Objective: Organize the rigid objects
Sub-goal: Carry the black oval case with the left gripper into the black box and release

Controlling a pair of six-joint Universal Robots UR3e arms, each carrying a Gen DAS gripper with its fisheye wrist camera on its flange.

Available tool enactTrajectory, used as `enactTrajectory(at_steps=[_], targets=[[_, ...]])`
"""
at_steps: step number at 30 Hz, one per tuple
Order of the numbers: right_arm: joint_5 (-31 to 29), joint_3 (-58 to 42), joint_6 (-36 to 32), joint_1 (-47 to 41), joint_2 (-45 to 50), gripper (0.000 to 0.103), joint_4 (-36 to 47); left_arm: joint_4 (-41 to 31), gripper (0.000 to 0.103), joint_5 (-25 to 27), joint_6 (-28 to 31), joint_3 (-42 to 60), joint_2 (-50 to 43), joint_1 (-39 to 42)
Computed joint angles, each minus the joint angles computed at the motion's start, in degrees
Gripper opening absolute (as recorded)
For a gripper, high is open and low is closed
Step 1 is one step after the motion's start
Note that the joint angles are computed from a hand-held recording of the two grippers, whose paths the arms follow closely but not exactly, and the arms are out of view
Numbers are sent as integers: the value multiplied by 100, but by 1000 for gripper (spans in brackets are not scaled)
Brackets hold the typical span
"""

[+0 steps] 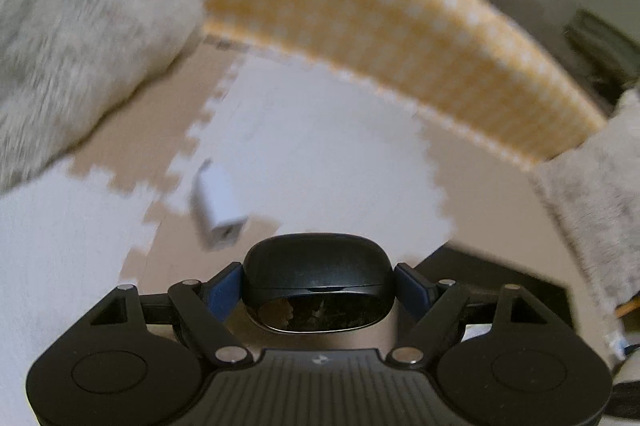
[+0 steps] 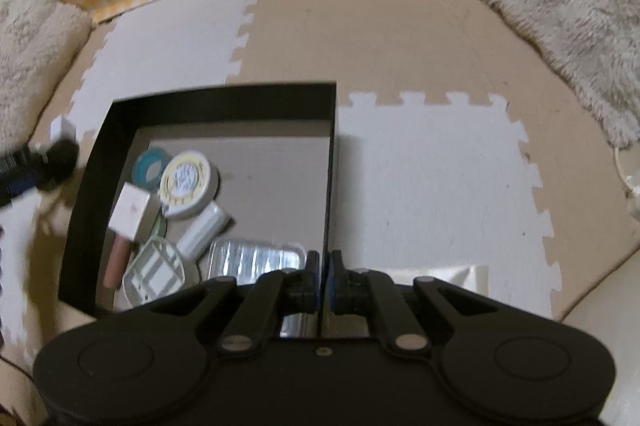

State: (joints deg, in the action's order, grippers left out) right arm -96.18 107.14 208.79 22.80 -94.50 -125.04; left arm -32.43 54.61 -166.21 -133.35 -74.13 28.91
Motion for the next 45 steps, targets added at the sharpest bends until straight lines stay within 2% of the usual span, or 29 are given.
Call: enactTrajectory(at_steps=[5,8,14,20,24,28,33,40,45], targets=[[-29,11,90,43,-56,5,3,-529,81,-479,-49,319,500,-328],[-11,36,115,23,-87,5,-16,-694,81,-532,-163,519,601,-815],[394,473,167,-334,-383,6,-335,2,81,-71,-1088,918,-286,-2389],[249,400,161,-199,-305,6,-327,644,81,384,-1790,1307,-1418,-3427],[323,516,200,-291,-388,9,-405,1077,81,627,-1891,1586,-2133,-3728],[289,497,214,-269,-356,9,-405,1175,81,752,-1801,1770,-2512,-3772],[450,559,190,-371,-409,6,-389,1400,81,976,-1999,1966,-2951,-3954],[397,511,155,-319,-361,6,-369,1539,82,1330,-2357,2113,-3241,-4153],[432,541,141,-355,-388,6,-379,1484,90,1354,-2412,2113,-3141,-4132]])
